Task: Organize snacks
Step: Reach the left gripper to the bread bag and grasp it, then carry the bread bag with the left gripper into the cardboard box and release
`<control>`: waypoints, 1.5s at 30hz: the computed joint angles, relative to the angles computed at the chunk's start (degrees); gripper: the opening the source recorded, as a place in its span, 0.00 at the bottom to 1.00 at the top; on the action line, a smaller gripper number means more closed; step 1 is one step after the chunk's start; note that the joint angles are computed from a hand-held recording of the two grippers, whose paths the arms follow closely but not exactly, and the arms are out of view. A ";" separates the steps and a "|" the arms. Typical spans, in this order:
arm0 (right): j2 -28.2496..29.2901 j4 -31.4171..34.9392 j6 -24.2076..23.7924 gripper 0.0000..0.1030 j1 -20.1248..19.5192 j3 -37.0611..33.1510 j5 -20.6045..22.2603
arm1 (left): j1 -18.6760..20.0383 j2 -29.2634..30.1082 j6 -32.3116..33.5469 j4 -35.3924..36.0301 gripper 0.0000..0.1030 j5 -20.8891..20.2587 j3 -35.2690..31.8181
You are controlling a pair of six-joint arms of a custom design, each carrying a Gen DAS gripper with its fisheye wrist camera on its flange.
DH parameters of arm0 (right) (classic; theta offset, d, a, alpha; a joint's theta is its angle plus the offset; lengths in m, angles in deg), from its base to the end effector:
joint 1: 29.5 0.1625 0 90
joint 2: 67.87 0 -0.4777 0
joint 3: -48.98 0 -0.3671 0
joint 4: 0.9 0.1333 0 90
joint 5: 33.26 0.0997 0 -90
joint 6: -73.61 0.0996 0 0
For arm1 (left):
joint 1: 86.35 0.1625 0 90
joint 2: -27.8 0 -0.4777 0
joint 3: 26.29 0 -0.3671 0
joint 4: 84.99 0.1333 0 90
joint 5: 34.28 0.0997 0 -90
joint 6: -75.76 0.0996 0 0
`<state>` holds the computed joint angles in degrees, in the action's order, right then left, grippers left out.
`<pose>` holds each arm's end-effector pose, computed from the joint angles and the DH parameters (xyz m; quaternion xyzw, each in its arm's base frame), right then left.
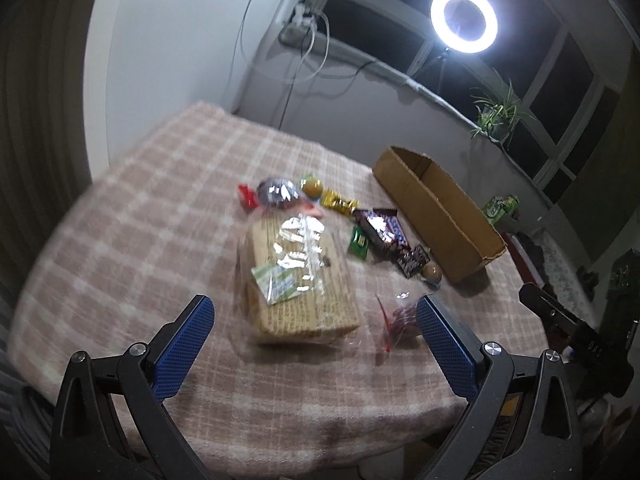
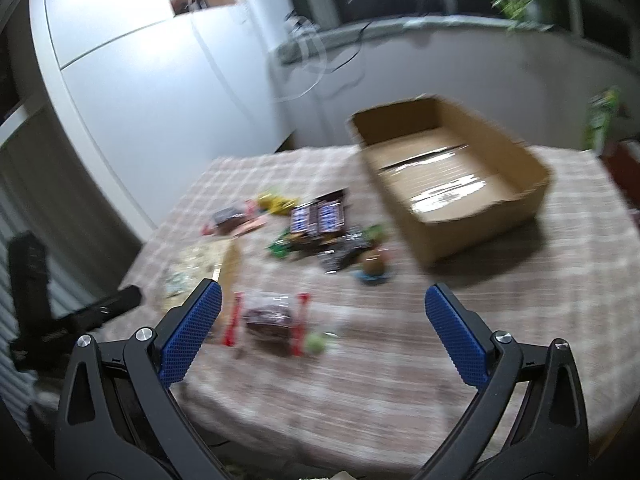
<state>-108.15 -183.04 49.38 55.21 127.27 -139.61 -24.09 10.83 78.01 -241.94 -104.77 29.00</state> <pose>0.0320 -0.7959 0.2701 0.0812 -0.8801 0.4033 0.2372 -0.2610 -0.8541 0.0397 0.2066 0.9333 -0.2739 0.1064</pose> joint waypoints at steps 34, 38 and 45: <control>19.90 61.63 9.74 0.34 -0.12 -45.70 12.37 | 4.60 8.29 -1.53 22.35 0.57 -9.23 -20.94; 19.28 61.14 10.06 0.34 -0.10 -45.19 13.21 | 4.30 8.23 -1.51 21.72 0.57 -9.00 -20.56; 15.63 57.10 9.18 0.34 0.12 -40.88 14.22 | 3.02 7.62 -0.16 19.16 0.57 -8.42 -19.13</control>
<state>-92.52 -125.94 58.56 55.33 86.39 -125.39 -21.07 18.44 77.85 -222.78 -113.19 9.87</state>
